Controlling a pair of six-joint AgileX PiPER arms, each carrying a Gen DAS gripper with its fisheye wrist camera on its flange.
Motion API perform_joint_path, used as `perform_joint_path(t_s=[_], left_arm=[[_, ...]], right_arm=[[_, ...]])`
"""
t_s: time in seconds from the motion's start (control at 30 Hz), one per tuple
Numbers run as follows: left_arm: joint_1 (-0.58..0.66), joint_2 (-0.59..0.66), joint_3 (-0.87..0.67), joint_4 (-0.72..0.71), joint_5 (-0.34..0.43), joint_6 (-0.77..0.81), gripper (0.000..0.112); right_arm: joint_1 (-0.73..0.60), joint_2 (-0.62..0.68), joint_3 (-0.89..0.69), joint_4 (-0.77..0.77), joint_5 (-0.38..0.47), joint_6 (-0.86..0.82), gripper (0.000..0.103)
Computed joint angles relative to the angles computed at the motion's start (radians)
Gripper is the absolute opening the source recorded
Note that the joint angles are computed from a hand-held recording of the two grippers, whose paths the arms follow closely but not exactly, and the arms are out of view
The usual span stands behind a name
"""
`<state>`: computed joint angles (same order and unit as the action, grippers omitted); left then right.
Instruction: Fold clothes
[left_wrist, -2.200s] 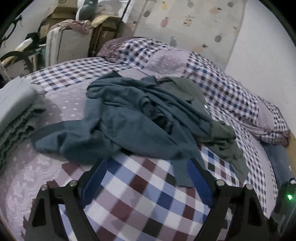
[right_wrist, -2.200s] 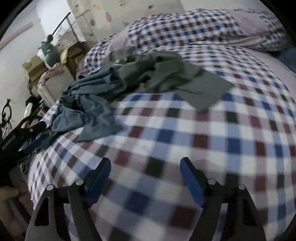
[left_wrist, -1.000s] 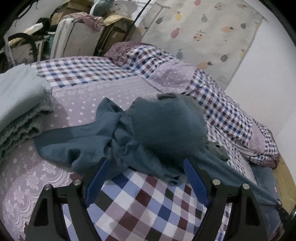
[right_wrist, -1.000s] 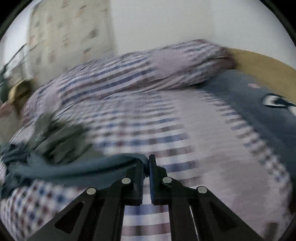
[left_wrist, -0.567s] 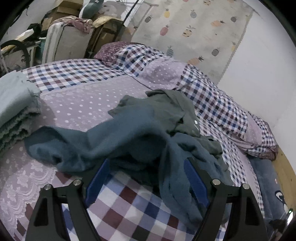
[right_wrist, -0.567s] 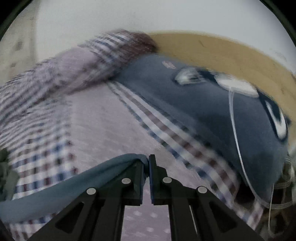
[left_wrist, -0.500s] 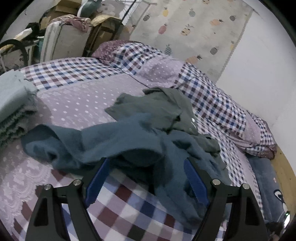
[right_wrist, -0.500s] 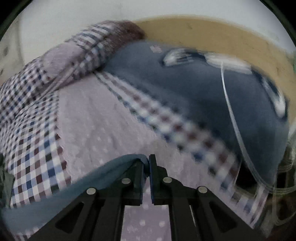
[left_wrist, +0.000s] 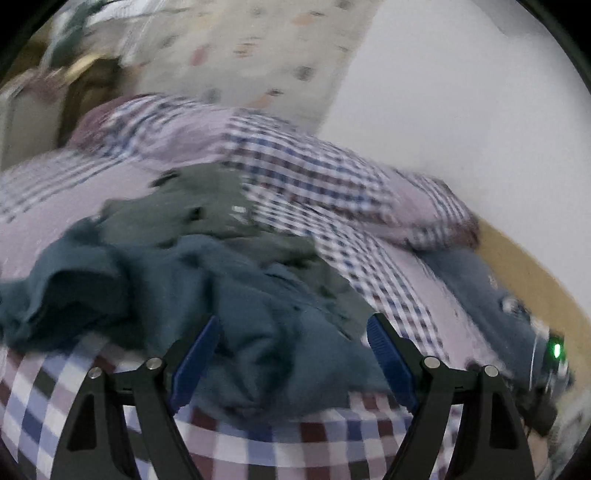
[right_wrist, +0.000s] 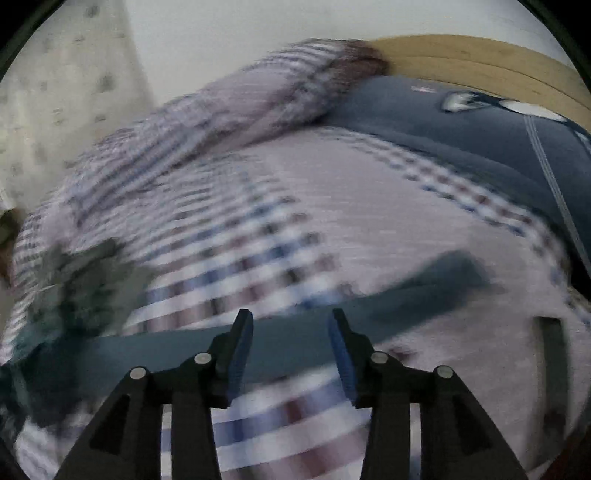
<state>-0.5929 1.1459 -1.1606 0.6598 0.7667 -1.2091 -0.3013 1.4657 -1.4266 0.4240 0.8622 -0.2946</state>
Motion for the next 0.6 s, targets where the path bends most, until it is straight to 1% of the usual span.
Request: perform_joint_path(t_s=[0.03, 0.07, 0.1, 0.13, 0.17, 0.2, 0.23, 0.3, 0.33, 0.37, 0.47, 0.53, 0.6], left_arm=[[-0.017, 0.024, -0.016, -0.009, 0.002, 0.030, 0.083], [-0.030, 0.045, -0.030, -0.021, 0.004, 0.060, 0.075], [-0.033, 0.058, -0.035, -0.040, 0.004, 0.082, 0.062], [-0.037, 0.079, -0.048, -0.066, 0.013, 0.117, 0.055], [-0.041, 0.100, -0.060, -0.088, 0.024, 0.146, 0.045], [-0.046, 0.114, -0.067, -0.092, 0.034, 0.149, 0.038], [-0.050, 0.129, -0.075, -0.096, 0.044, 0.153, 0.034], [-0.057, 0.157, -0.088, -0.107, 0.060, 0.159, 0.014], [-0.051, 0.157, -0.079, -0.121, 0.045, 0.159, 0.010], [-0.049, 0.153, -0.067, -0.129, 0.023, 0.163, 0.003], [-0.122, 0.168, -0.067, -0.071, 0.003, 0.141, 0.003], [-0.182, 0.179, -0.064, -0.044, -0.030, 0.157, 0.003], [-0.240, 0.201, -0.072, -0.029, -0.054, 0.186, 0.003]], right_arm=[[0.021, -0.035, 0.047, 0.051, -0.010, -0.037, 0.047], [0.042, -0.062, 0.088, 0.094, -0.014, -0.072, 0.048], [0.062, -0.078, 0.117, 0.122, -0.008, -0.104, 0.048], [0.084, -0.093, 0.145, 0.149, -0.003, -0.136, 0.048], [0.107, -0.106, 0.172, 0.174, 0.003, -0.165, 0.048], [0.127, -0.118, 0.195, 0.193, 0.006, -0.192, 0.048], [0.142, -0.127, 0.213, 0.202, 0.007, -0.214, 0.048], [0.146, -0.121, 0.217, 0.234, 0.028, -0.257, 0.048], [0.140, -0.115, 0.210, 0.254, 0.045, -0.277, 0.048], [0.132, -0.112, 0.203, 0.276, 0.064, -0.293, 0.048], [0.089, -0.034, 0.113, 0.336, 0.116, -0.340, 0.048], [0.058, 0.019, 0.052, 0.386, 0.166, -0.360, 0.048], [0.027, 0.074, -0.020, 0.433, 0.236, -0.360, 0.048]])
